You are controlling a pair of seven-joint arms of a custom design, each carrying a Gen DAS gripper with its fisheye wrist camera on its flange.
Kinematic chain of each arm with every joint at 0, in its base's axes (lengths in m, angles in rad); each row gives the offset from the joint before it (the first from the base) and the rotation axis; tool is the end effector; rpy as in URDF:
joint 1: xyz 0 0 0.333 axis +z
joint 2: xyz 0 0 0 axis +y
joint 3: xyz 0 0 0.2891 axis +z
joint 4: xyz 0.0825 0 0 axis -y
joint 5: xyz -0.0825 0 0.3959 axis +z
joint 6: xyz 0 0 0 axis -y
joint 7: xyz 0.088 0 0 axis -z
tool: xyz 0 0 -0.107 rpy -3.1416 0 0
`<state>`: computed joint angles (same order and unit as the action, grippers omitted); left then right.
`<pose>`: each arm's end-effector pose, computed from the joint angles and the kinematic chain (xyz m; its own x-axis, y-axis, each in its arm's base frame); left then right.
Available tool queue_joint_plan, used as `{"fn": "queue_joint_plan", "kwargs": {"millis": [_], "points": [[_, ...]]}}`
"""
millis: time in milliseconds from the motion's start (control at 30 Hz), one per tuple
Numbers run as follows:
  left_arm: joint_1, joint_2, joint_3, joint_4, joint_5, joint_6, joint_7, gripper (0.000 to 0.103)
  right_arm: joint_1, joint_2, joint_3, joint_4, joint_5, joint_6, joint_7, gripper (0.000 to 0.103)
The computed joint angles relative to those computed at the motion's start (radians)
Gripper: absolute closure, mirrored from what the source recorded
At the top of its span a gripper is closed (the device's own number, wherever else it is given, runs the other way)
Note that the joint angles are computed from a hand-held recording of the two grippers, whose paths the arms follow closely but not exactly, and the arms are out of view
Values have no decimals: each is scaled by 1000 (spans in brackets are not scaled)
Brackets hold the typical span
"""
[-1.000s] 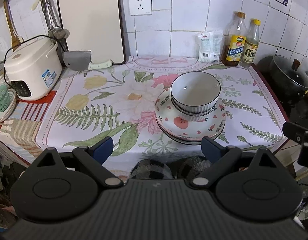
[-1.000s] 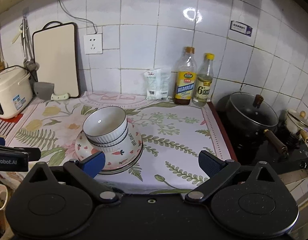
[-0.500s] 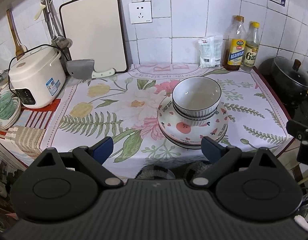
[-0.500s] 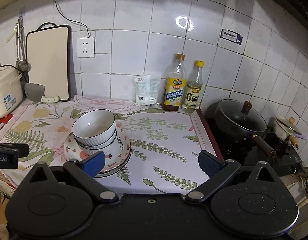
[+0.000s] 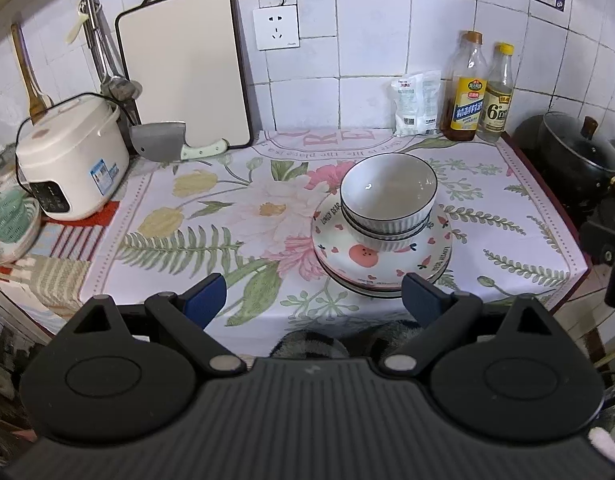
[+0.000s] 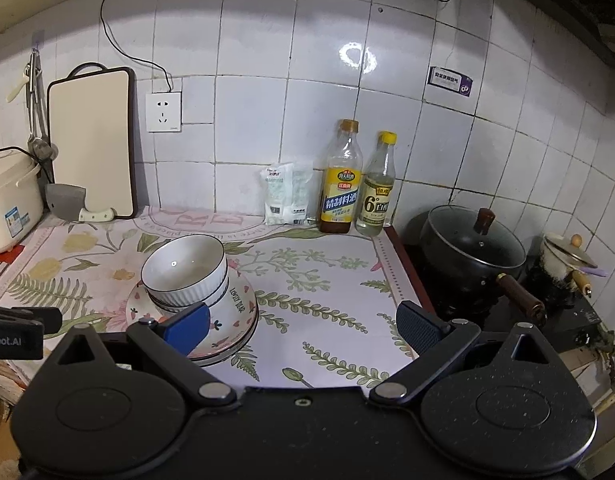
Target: Organize plates and bowls
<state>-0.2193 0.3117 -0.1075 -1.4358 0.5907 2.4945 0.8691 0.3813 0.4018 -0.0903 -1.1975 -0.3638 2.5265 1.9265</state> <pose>0.6733 -0.2193 0.5760 0.0722 -0.9968 -0.0351 -0.6434 -0.0197 -0.7653 0.6887 0.2269 0.6443 0.0959 -0.9896 0.1076 -0.5456 -0.1426 -0.8258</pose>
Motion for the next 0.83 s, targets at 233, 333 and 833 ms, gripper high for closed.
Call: {"fn": "queue_joint_plan", "kwargs": {"millis": [233, 333, 833], "points": [[7, 2, -3, 2, -33, 5, 5, 8, 13, -6, -15, -14, -44, 14, 39, 2], [8, 1, -3, 0, -34, 6, 9, 8, 8, -3, -9, -8, -38, 8, 34, 2], [4, -4, -3, 1, -23, -7, 4, 8, -2, -9, 3, -27, 7, 24, 6, 2]]}}
